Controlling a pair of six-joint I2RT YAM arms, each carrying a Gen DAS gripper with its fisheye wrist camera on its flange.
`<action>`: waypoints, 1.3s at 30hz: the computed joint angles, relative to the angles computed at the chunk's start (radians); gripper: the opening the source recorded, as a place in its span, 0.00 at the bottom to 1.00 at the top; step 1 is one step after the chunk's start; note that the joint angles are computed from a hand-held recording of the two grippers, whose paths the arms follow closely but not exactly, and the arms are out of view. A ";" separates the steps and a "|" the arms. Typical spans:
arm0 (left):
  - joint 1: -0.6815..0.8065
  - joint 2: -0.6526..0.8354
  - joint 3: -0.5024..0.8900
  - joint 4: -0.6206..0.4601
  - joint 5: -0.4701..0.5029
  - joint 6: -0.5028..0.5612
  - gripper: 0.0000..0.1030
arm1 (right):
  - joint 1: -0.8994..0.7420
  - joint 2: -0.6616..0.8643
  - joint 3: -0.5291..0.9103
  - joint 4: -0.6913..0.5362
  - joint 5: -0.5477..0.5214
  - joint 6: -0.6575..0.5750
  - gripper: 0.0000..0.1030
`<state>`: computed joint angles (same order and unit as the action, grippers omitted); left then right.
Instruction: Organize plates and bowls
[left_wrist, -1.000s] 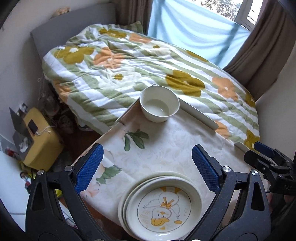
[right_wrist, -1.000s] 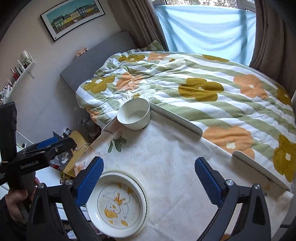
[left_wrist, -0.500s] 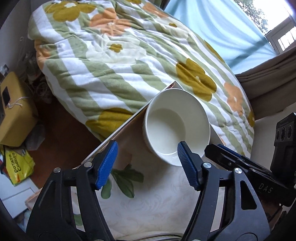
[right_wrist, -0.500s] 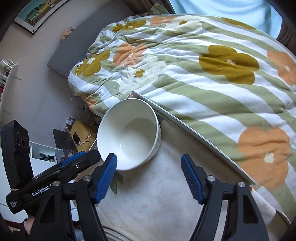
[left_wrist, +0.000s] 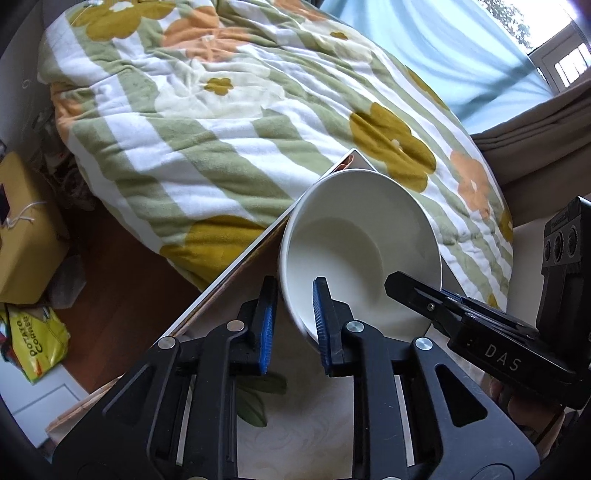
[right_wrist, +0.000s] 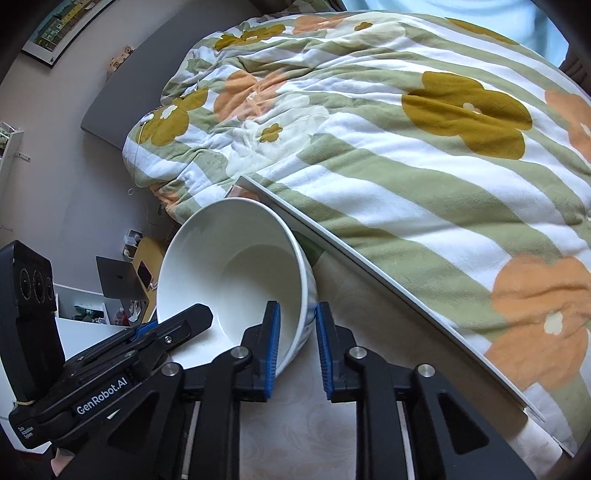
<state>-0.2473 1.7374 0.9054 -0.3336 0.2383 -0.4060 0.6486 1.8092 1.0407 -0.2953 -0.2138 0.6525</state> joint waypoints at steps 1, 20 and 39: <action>-0.006 -0.001 0.002 -0.001 -0.010 0.002 0.17 | 0.003 0.002 0.004 -0.005 0.007 -0.004 0.17; -0.108 -0.341 -0.026 -0.195 -0.101 0.013 0.17 | 0.110 -0.310 -0.092 -0.111 0.155 0.110 0.17; -1.085 -0.805 0.026 -0.676 -0.604 -0.616 0.17 | 1.131 -0.808 -0.103 -0.947 0.873 1.189 0.17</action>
